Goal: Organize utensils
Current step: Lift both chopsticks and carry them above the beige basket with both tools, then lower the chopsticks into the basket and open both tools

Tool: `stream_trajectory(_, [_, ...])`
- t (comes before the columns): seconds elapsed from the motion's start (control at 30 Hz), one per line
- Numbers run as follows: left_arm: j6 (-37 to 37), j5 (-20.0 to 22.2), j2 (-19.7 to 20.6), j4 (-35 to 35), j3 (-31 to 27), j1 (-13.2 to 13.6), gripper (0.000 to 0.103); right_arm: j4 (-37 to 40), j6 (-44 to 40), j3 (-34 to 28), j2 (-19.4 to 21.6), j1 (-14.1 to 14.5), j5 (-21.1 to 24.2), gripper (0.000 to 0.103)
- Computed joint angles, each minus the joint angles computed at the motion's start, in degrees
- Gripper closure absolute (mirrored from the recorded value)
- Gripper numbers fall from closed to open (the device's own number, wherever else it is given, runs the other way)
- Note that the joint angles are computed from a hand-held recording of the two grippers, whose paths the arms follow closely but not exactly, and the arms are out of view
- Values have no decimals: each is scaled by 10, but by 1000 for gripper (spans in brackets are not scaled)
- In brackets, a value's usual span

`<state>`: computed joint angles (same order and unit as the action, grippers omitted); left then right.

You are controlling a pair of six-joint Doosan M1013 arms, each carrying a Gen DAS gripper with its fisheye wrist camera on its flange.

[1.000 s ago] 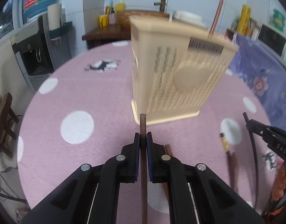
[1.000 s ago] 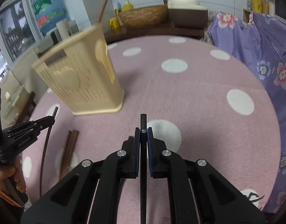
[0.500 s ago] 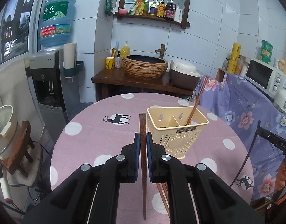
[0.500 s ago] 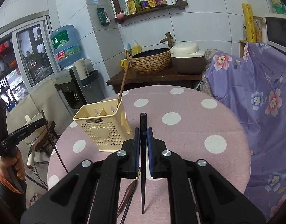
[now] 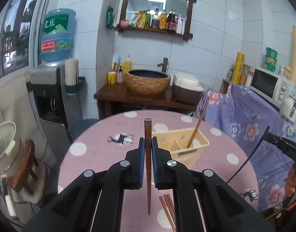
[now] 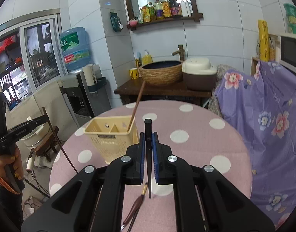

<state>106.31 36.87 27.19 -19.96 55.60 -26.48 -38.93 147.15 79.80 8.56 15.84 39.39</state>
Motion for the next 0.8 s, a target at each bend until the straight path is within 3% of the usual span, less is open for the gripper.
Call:
stream_trajectory(0.2, [-22, -19, 16, 43, -81, -7, 95, -12, -51, -93, 26, 0, 27, 95])
stream_trajectory(0.33, [-61, 10, 51, 42, -171, -11, 95, 1, -83, -171, 55, -3, 35, 95])
stream_trajectory(0.47, [-98, 9, 80, 60, -225, -21, 95, -21, -72, -223, 81, 0, 36, 95])
stream_trajectory(0.57, [-111, 20, 96, 67, -237, -26, 95, -24, -68, -235, 99, 1, 33, 95])
stream_trajectory(0.8, [-138, 24, 110, 86, -200, -31, 95, -4, -48, -209, 126, -3, 31, 95])
